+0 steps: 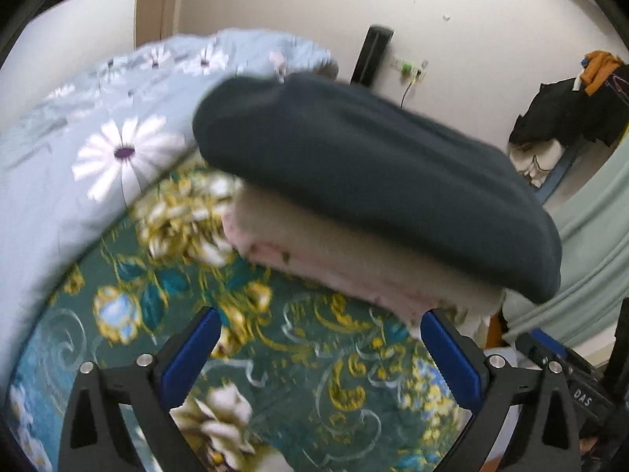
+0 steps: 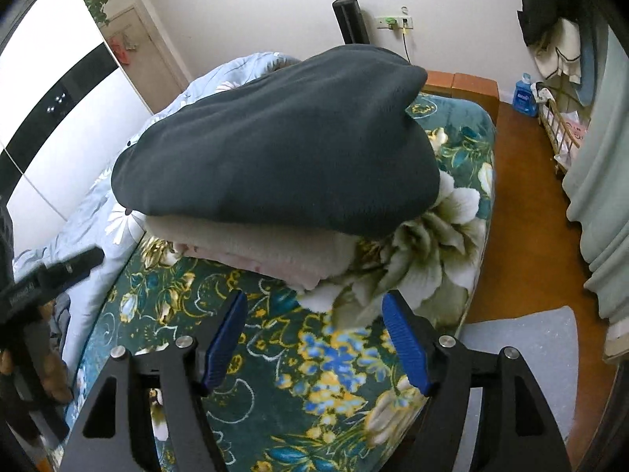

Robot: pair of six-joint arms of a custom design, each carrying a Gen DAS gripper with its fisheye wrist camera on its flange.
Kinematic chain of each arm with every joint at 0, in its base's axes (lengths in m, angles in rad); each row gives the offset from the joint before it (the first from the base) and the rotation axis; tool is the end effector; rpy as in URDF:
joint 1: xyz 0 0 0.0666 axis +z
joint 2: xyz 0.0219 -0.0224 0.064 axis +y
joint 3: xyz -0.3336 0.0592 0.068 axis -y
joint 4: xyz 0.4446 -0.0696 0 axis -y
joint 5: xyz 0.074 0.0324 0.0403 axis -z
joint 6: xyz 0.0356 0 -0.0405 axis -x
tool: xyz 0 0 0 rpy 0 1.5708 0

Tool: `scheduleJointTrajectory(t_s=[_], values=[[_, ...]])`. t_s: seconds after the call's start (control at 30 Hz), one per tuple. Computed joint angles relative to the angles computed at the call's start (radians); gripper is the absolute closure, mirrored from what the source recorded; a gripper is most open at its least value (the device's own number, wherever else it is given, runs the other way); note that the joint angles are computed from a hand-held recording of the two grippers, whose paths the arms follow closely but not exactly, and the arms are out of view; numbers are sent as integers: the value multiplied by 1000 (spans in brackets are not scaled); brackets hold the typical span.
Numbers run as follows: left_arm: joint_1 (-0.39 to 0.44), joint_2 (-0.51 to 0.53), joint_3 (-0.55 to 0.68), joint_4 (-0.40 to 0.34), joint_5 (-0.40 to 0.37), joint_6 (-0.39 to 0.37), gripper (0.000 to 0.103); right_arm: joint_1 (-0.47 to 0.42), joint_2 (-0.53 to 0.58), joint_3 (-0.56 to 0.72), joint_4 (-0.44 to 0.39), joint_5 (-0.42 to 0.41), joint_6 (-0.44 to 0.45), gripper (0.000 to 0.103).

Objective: Fold clothes
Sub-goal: 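Open both grippers and withdraw them from the stack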

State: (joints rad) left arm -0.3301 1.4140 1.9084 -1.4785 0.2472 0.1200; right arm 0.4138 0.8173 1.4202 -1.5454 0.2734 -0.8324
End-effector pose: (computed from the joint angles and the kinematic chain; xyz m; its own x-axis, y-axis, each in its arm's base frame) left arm 0.4589 -0.1669 0.5912 -0.8351 0.1634 -0.5252 0.3449 0.8994 -0.2686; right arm 0.2539 0.1006 0.5848 -0.6775 0.4802 -0.5572 0.3850 0.8769 0.2876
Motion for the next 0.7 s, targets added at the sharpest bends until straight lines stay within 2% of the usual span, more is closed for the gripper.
scheduleJointTrajectory(t_s=[0.07, 0.1, 0.17, 0.27, 0.33, 0.43, 0.53, 0.6, 0.7], values=[[-11, -24, -36, 0, -5, 30, 0, 6, -2, -4, 11, 4, -1, 29], [-13, -34, -50, 2, -2, 41, 0, 8, -2, -7, 18, 5, 2, 21], [-18, -53, -78, 4, 4, 62, 0, 16, -2, -8, 26, 14, 11, 13], [-37, -72, -97, -3, -13, 76, 0, 32, -2, -5, 32, 32, 27, 13], [-50, -81, -106, -2, -52, 98, 0, 36, -2, -6, 35, 32, 31, 13], [-65, -83, -109, -8, -97, 124, 0, 46, -1, -5, 34, 41, 38, 6], [-76, -96, -121, 3, -122, 137, 0, 58, -6, -9, 32, 60, 41, 5], [-85, -102, -128, 11, -145, 143, 0, 61, -10, -15, 31, 69, 42, 0], [-101, -110, -136, 21, -180, 136, 0, 59, -18, -25, 31, 80, 38, 0]])
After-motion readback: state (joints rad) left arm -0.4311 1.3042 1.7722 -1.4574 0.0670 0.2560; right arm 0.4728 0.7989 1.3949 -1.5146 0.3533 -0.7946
